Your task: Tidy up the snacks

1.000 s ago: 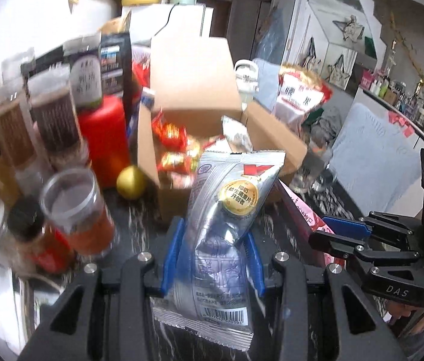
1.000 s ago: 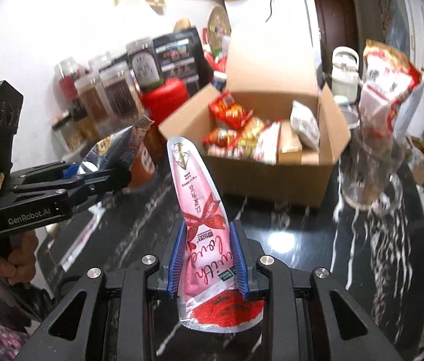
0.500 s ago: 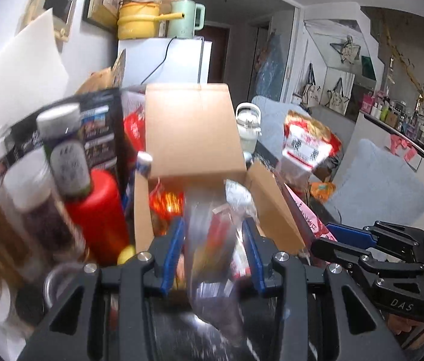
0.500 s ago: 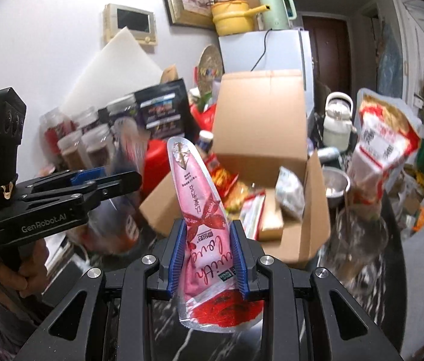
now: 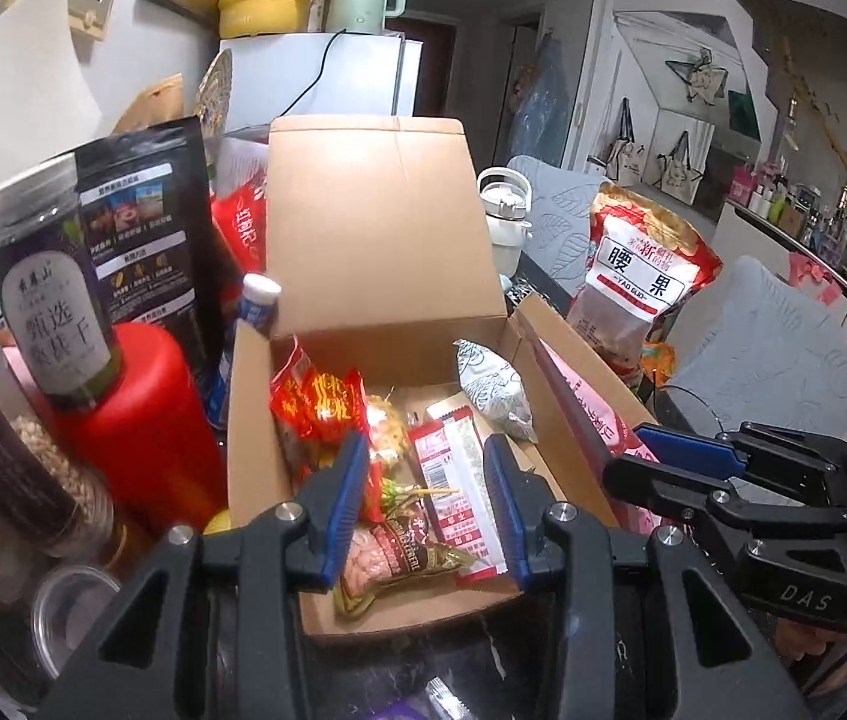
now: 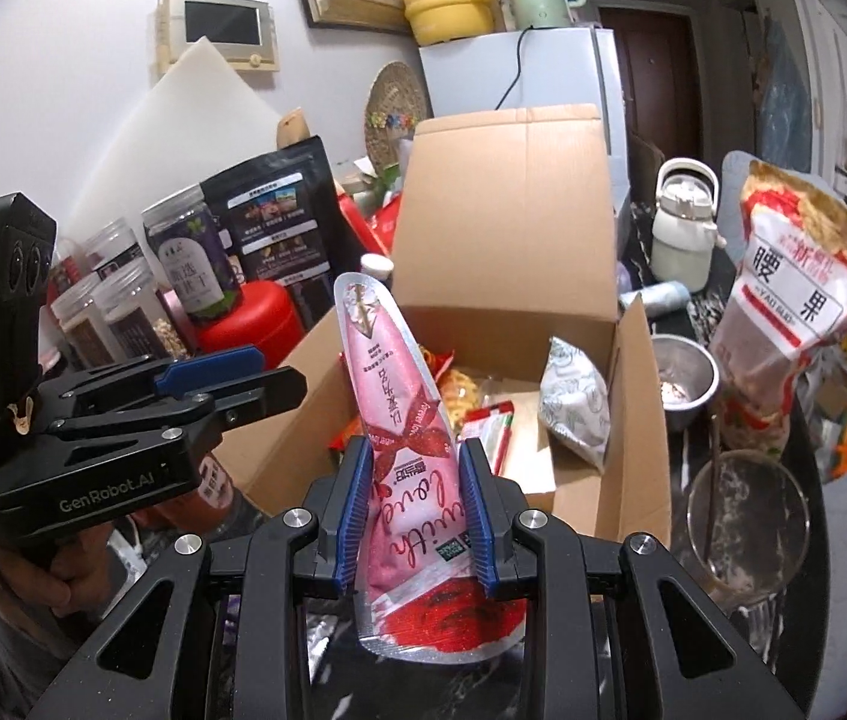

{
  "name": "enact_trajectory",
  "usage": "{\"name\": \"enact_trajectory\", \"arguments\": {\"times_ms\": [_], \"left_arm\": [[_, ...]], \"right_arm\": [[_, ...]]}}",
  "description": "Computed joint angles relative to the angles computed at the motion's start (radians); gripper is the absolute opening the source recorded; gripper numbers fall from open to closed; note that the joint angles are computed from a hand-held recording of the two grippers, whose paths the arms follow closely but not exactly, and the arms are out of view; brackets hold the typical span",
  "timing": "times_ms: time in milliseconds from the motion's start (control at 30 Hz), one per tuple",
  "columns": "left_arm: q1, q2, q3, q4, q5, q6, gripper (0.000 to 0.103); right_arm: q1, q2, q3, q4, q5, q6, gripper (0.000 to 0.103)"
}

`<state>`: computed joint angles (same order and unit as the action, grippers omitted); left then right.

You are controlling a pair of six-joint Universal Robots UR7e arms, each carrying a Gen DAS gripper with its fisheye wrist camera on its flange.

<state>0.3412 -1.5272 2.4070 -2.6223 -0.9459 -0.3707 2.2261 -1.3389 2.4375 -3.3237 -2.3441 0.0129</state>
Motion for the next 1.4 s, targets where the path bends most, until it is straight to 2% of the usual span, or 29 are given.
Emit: {"name": "enact_trajectory", "arguments": {"times_ms": [100,300,433,700,800,900,933,1000,1033,1067,1233,1400], "left_arm": [[-0.007,-0.018,0.006,0.014,0.0,-0.016,0.04],[-0.028,-0.09,0.015,0.132,-0.016,-0.094,0.04],[-0.035,-0.147,0.023,0.245,-0.045,-0.165,0.04],[-0.073,-0.277,0.062,0.472,-0.05,-0.299,0.04],[-0.068,-0.31,0.073,0.543,-0.07,-0.317,0.04],[-0.047,-0.328,0.088,0.563,-0.106,-0.291,0.04],[-0.04,-0.331,0.093,0.572,-0.12,-0.273,0.042],[-0.029,-0.329,0.1,0.583,-0.147,-0.238,0.069],[-0.022,-0.332,0.108,0.578,-0.162,-0.22,0.094],[-0.016,-0.334,0.114,0.571,-0.173,-0.207,0.103],[0.037,-0.285,0.121,0.525,-0.244,-0.098,0.103],[0.093,-0.188,0.113,0.5,-0.259,0.003,0.103]], "right_arm": [[0.005,-0.005,0.007,0.01,-0.001,0.013,0.03],[0.05,-0.018,0.024,0.036,-0.024,0.058,0.03],[0.097,-0.027,0.044,0.07,-0.048,0.125,0.03],[0.182,-0.03,0.09,0.141,-0.09,0.293,0.03],[0.206,-0.024,0.106,0.166,-0.101,0.355,0.03],[0.228,-0.014,0.117,0.189,-0.105,0.412,0.03],[0.235,-0.011,0.121,0.196,-0.104,0.43,0.03],[0.245,-0.006,0.128,0.213,-0.104,0.463,0.03],[0.251,-0.002,0.13,0.223,-0.103,0.482,0.03],[0.254,0.0,0.133,0.229,-0.101,0.497,0.03],[0.269,0.015,0.146,0.253,-0.1,0.572,0.03],[0.273,0.024,0.157,0.275,-0.099,0.631,0.03]]}}
